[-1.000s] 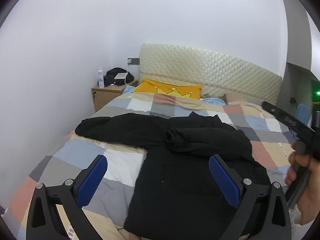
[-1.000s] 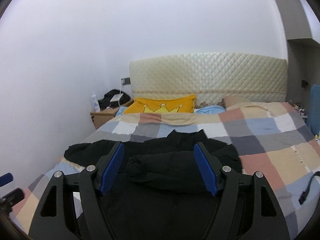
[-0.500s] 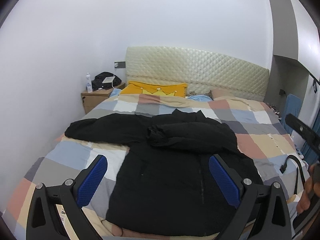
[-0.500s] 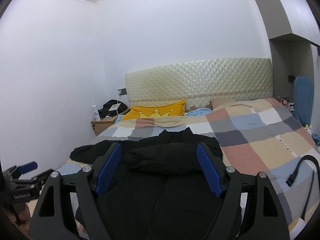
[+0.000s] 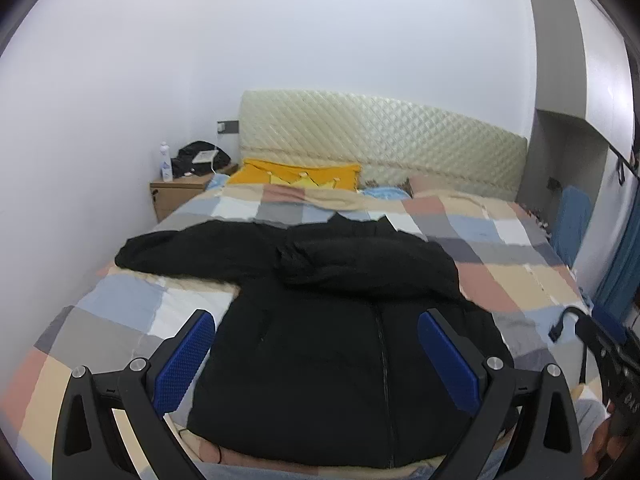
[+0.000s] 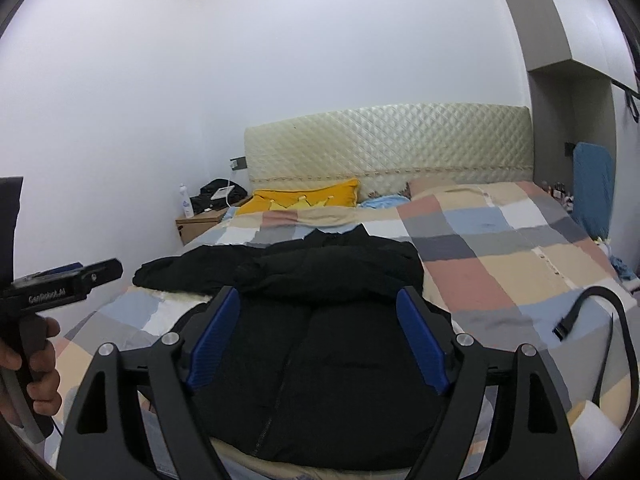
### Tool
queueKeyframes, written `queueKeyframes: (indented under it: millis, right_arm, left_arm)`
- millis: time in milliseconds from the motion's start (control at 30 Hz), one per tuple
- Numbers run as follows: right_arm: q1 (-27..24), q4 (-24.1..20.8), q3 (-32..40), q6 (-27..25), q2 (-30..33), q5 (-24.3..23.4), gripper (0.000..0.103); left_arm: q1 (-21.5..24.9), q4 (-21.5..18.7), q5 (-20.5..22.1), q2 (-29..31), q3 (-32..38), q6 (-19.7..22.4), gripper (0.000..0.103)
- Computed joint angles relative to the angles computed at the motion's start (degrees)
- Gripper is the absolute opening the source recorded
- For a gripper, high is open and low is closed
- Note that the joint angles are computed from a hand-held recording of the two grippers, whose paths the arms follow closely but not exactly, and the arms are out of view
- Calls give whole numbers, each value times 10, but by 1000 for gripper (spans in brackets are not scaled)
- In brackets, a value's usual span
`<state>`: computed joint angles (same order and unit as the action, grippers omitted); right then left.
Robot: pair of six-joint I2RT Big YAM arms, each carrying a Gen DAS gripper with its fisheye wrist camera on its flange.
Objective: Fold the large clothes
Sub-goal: 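Reach the left tool to the other sleeve cuff and close on it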
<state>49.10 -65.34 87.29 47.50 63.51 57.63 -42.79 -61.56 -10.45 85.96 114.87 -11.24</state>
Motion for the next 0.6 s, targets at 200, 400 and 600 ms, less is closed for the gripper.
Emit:
queueKeyframes:
  millis: [200,400,600]
  right_arm:
    - [-34,50,-32,-21,-15,-35,86]
    - [-87,103,-47,-77,-20,-95,87]
    - [-136,174,-92,-144,-20,-125,101]
  left_arm:
    - [3,3,-1,10,-18,18,103]
    - [31,-4,26,47,14,28,103]
    - [60,3,45,92,57,48,103]
